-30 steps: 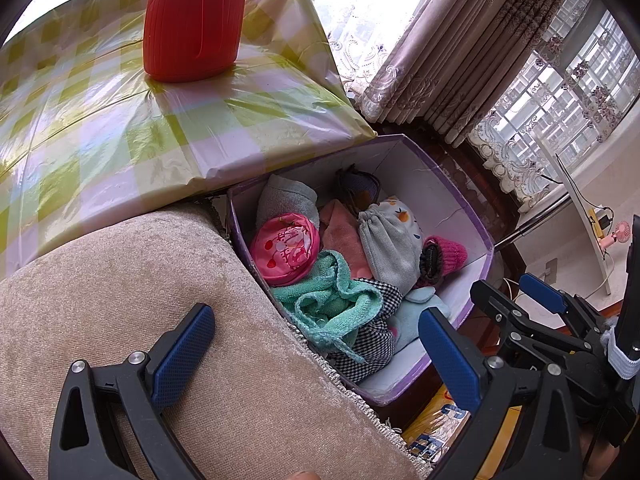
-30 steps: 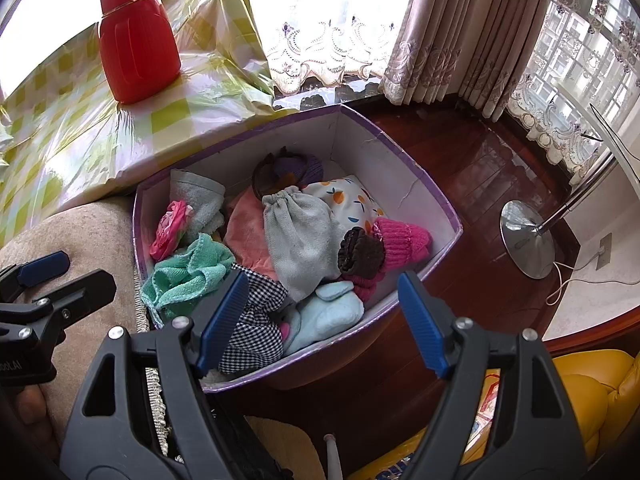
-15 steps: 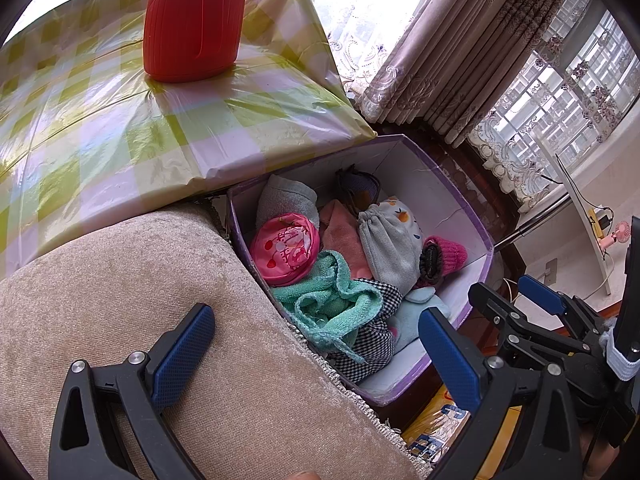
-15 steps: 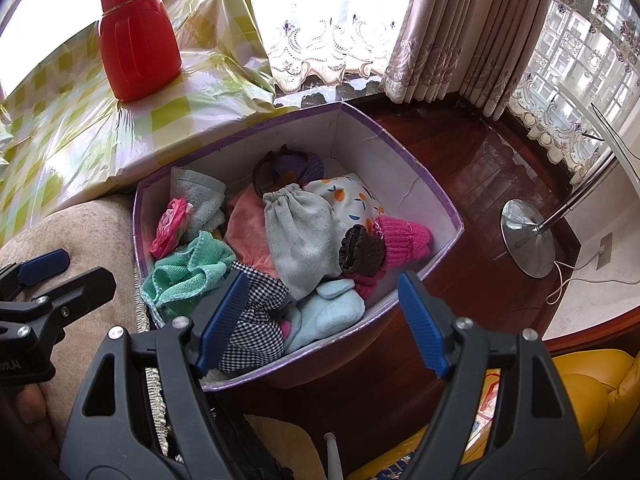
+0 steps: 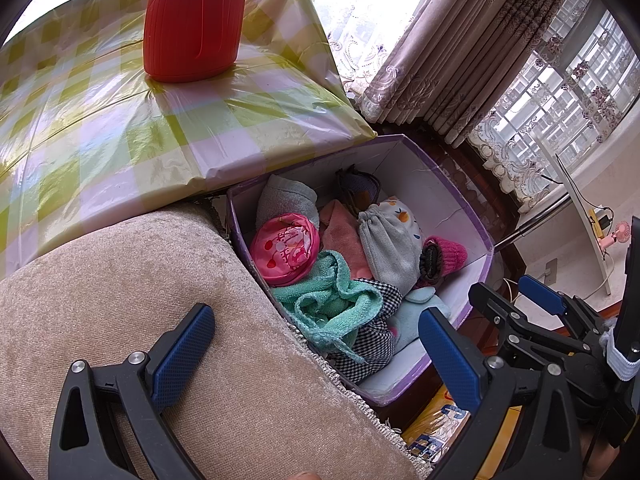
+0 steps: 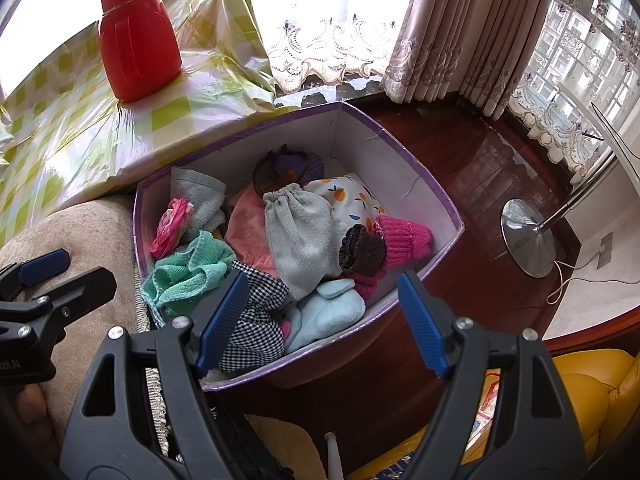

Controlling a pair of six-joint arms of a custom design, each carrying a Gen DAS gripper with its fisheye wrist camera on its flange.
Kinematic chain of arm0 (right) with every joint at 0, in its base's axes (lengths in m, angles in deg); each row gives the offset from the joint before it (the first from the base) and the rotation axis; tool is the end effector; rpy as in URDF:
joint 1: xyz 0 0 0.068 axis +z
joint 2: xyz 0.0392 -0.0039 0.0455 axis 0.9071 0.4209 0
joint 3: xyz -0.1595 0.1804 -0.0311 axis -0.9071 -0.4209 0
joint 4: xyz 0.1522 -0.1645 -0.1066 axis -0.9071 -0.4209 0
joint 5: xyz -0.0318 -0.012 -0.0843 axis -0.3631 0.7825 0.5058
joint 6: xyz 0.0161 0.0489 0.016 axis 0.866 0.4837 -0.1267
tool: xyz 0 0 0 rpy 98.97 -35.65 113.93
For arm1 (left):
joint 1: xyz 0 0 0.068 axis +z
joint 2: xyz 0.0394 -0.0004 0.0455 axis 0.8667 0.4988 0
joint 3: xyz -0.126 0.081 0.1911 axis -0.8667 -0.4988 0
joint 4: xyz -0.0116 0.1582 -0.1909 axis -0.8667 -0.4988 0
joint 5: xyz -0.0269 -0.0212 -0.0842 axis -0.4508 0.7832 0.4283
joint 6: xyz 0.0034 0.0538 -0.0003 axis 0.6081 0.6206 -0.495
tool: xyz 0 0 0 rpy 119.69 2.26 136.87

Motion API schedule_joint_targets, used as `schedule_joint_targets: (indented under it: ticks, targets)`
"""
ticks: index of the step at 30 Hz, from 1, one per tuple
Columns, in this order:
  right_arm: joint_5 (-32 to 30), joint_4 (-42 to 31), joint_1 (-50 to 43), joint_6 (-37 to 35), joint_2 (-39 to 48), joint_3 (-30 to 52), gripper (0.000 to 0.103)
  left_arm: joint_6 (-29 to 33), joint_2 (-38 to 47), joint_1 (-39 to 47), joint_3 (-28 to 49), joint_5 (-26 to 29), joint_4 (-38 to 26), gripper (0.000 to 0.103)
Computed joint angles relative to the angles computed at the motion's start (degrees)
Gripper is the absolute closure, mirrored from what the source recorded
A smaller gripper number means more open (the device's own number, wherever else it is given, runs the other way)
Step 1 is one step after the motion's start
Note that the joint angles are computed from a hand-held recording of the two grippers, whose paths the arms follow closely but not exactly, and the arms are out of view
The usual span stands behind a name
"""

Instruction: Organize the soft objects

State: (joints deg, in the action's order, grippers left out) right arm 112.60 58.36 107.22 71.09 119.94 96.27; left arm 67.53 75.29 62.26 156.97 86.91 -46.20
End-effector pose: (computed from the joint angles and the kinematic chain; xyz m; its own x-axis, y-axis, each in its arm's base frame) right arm 0.2115 0.1666 0.0416 -0.7043 0.4860 -0.5175 0.5908 0.8054 -0.0478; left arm 0.3582 -0.0041 0.0186 -0.7699 0.4720 -0.4295 0.6148 0.7291 -0.3008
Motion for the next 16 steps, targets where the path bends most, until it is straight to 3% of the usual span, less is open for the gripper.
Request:
schedule_joint_targets:
  ticks: [16]
  targets:
    - [-0.08,0.4,-0.28,-0.61,0.02,-0.17,0.024,-0.13,-0.18,-0.46,0.11,0.49,0.44,0.0]
